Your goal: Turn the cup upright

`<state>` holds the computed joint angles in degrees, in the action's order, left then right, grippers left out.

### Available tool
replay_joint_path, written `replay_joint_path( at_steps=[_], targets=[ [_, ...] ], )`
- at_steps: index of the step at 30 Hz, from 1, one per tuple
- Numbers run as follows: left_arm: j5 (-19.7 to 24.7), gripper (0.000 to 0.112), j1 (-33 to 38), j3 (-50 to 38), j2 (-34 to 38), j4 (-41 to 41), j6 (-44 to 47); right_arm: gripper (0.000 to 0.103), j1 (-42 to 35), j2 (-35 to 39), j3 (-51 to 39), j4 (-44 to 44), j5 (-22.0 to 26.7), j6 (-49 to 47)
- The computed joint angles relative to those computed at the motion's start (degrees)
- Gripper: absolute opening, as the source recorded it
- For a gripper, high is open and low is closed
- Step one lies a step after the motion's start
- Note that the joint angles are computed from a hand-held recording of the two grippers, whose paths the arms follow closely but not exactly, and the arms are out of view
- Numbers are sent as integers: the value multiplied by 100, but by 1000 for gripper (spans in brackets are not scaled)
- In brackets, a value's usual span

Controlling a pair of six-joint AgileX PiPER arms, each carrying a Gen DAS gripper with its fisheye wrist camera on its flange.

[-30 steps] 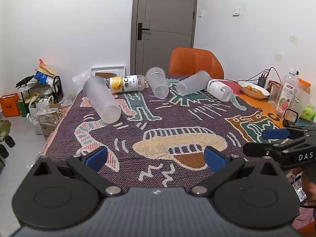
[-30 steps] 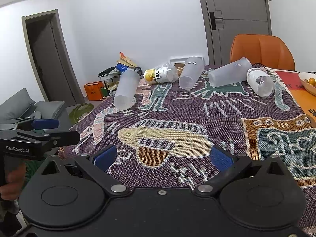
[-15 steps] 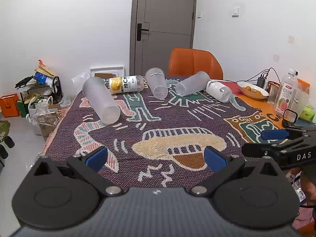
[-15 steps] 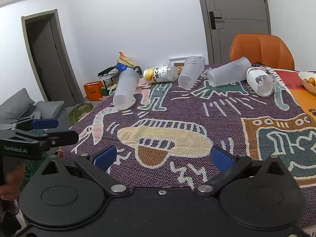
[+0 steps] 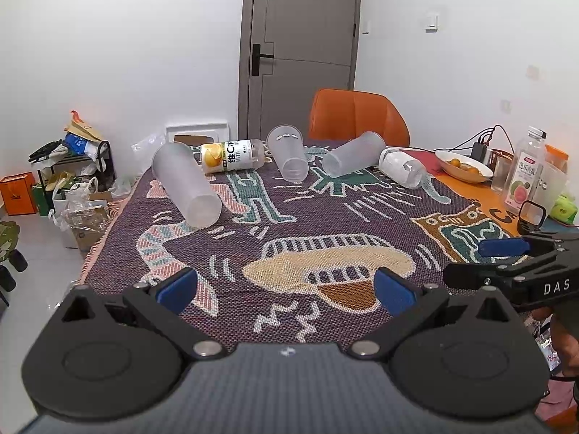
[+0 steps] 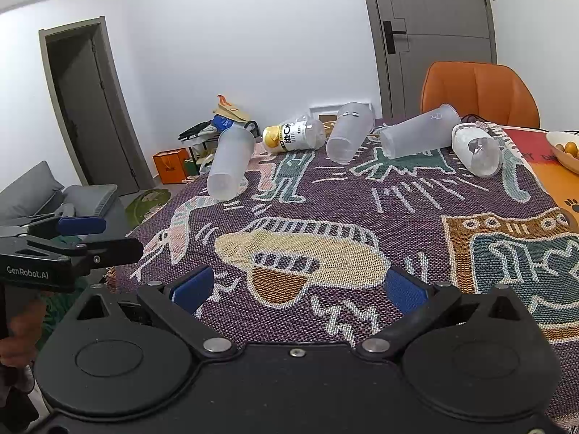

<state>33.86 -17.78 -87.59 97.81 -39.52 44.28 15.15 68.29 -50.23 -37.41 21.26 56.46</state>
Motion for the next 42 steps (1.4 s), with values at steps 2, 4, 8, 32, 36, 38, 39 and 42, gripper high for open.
replay_joint_path(
  at_steps=[2, 4, 8, 32, 36, 38, 39, 42],
  targets=[
    [-7, 103, -19, -25, 18, 35, -38, 103, -5, 6, 1, 18, -6, -29],
    [1, 103, 64, 96, -44, -126, 164, 103, -10, 18, -7, 48, -7, -64],
    [23, 103, 96, 102, -48, -166, 201, 103, 7, 17, 1, 26, -2, -41],
    [333, 102, 403, -2081, 1658, 696, -1584, 103, -595, 1742, -1660, 2410, -327, -2941],
    [362, 102, 478, -2551, 1963, 898, -1892, 103, -667, 2209, -2306, 3175, -175, -3848],
    [448, 102, 520, -2761, 2092, 956, -2011, 103, -688, 2443, -2637, 3421, -72, -4144],
    [491, 102, 532, -2903, 2180, 1031, -2151, 103, -696, 2565, -2823, 3521, -2, -4256],
    [562, 102, 588, -3222, 2396, 1198, -2532, 103, -726, 2957, -3397, 3862, 210, -4644]
  ],
)
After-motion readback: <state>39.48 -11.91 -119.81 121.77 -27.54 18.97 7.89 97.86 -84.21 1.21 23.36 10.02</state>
